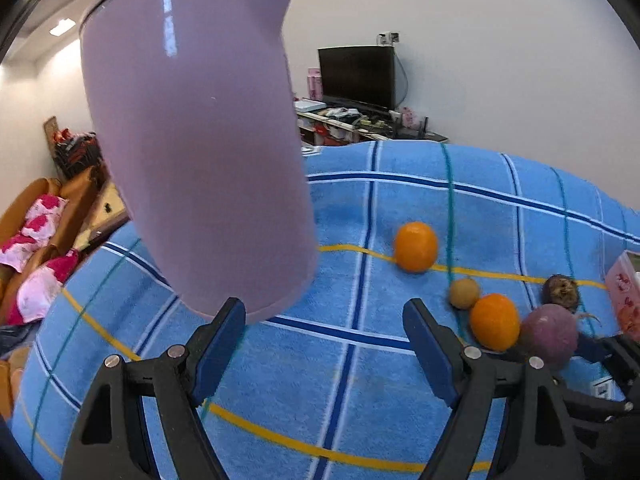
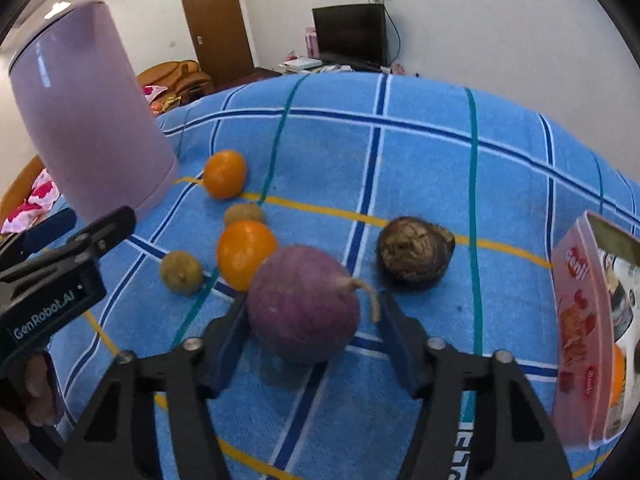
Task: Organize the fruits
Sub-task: 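Close the right tool around the purple turnip, then grasp the small brown kiwi with the left tool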
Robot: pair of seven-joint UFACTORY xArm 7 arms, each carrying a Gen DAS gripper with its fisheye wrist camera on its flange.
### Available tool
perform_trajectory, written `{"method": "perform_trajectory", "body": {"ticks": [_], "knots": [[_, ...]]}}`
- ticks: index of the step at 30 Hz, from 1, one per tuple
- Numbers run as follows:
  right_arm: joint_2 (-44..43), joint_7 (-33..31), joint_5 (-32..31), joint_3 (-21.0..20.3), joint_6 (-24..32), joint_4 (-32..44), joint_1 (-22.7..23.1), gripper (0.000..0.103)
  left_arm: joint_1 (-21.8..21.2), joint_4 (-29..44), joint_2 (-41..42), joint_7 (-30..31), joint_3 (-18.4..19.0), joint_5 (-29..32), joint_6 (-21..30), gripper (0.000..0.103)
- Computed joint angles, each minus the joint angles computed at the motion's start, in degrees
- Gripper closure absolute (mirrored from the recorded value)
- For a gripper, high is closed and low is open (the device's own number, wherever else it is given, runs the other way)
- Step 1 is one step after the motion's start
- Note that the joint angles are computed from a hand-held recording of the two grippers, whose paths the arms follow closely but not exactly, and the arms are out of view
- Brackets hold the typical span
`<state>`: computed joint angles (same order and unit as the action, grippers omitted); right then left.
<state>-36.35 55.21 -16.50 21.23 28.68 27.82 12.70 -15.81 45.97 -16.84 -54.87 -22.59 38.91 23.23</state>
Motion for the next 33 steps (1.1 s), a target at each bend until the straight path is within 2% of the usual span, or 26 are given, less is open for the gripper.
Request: {"method": "perform_trajectory", "body": {"ticks": [3, 7, 9, 14, 17, 19, 21, 23, 25, 28, 30, 31, 33], "knots": [[-1.36, 1.14, -0.81, 1.28, 0.46, -0.53, -0.2, 0.051, -1.85, -0.7, 0.27, 3.34, 1.42, -2.97, -2.96, 0.021], [-8.12, 4.55, -1.31, 2.91, -0.52, -4.28, 0.13, 0.051, -2.59, -0.53, 0.95, 6.48, 0.62, -4.03, -4.69, 0.021], [-12.23, 5.96, -1.57, 4.39, 1.47, -5.66, 0.37, 0.051, -3.11, -0.45, 1.52, 7.83, 0.46, -4.53, -5.82, 0.021], [-21.6, 6.01, -1.95, 6.43, 8.57, -8.3, 3.56, 0.051, -6.0, -1.19, 1.99, 14.31, 2.39, -10.75, -7.56, 0.021], [-26.97, 4.79, -0.98, 5.38, 12.16, -10.22, 6.56, 0.051, -4.28, -0.38, 2.89, 13.21, 0.15, -8.88, -7.07, 0.021], [-29.17, 5.03, -0.27, 5.0, 12.64, -11.15, 6.94, 0.051, -3.79, 0.99, 4.71, 12.22, -0.9, -6.69, -5.87, 0.022], [-30.68, 5.25, 0.51, 4.47, 12.85, -11.91, 6.95, 0.051, -3.83, 1.62, 5.55, 10.83, -1.19, -4.33, -4.46, 0.042], [-31.47, 4.91, 1.55, 3.93, 13.23, -12.38, 7.65, 0.051, -5.8, 3.28, 7.72, 12.94, 0.45, -6.86, -1.67, 0.047], [-31.95, 4.72, 2.1, 4.02, 13.31, -12.62, 7.85, 0.051, -7.71, 3.57, 8.69, 15.62, 2.95, -11.33, -2.2, 0.047], [-31.91, 4.22, 2.43, 4.2, 13.06, -12.59, 7.78, 0.051, -8.94, 4.26, 9.83, 17.55, 4.6, -14.59, -2.72, 0.05], [-31.63, 3.96, 2.79, 4.19, 12.91, -12.51, 7.87, 0.051, -9.79, 4.17, 9.96, 19.72, 5.42, -16.86, -3.96, 0.069], [-31.6, 3.94, 2.87, 4.27, 12.82, -12.54, 7.78, 0.051, -9.54, 4.22, 9.79, 18.84, 5.13, -15.61, -3.87, 0.072], [-31.35, 4.11, 2.84, 4.6, 12.3, -12.59, 7.35, 0.051, -9.7, 4.2, 9.7, 19.14, 5.31, -16.06, -3.97, 0.072]]}}
